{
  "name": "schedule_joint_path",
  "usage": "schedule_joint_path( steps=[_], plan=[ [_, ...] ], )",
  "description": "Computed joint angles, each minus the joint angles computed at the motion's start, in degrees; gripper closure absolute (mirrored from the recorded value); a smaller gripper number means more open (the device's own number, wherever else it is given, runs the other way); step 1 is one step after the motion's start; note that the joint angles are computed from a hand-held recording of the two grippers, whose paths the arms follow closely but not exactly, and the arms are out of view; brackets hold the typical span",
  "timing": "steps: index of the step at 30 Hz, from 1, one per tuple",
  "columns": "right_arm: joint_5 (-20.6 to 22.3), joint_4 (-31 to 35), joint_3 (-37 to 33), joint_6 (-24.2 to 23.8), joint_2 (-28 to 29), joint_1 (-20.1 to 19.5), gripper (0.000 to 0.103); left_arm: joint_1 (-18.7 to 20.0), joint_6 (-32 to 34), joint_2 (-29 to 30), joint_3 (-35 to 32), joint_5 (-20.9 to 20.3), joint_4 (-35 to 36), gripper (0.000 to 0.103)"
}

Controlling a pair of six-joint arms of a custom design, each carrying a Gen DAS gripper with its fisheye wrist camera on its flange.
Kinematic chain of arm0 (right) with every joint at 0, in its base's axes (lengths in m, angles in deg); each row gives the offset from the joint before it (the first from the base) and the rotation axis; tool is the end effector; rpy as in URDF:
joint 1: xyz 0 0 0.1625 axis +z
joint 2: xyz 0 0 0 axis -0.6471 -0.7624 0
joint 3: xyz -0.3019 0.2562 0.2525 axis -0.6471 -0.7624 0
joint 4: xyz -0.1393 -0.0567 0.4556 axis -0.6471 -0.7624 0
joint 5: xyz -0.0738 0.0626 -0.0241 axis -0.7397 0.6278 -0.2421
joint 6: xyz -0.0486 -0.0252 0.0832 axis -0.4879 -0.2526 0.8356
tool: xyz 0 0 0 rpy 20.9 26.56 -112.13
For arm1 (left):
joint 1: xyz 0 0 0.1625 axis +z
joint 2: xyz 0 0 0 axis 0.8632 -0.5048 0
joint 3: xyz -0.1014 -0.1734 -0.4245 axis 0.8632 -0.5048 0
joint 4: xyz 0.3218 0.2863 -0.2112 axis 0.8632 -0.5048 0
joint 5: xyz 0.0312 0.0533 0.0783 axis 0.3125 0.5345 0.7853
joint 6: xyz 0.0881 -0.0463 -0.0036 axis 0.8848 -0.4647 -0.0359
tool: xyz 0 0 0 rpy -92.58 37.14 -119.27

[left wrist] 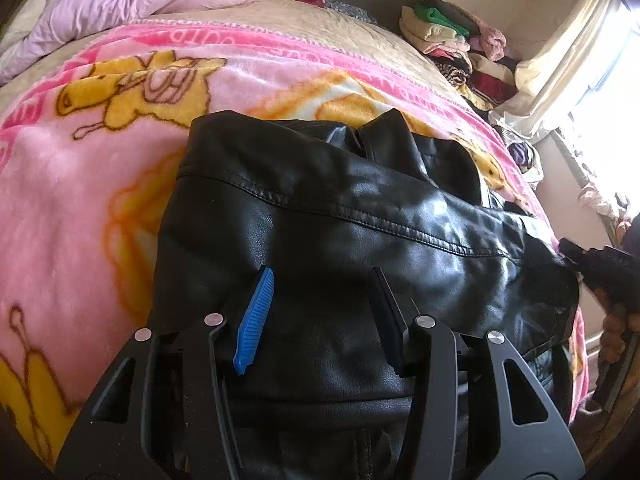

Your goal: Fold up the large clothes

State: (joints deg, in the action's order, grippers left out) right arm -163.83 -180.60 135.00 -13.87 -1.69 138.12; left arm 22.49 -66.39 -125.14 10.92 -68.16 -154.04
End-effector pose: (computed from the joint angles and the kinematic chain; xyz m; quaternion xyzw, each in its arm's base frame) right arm 0.2173 -0.7862 0.0376 0.0663 -0.9490 0.2874 0.1117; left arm 0.0751 -0.7431 0.2711 0.0680 0.9269 -0.3036 0.2099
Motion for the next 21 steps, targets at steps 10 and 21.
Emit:
schedule_joint_path(
  steps=[10,21],
  plan=[
    [-5.9,-2.4,-3.5,-15.2,5.5,4.9,0.101,-0.8,2.1,0.5,0.7,2.8,-1.5,0.063],
    [-18.3,0.4,-8.2,-17.7,12.1,2.9,0.086,-0.6,1.8,0.7,0.5,2.0,-1.1,0.063]
  ],
)
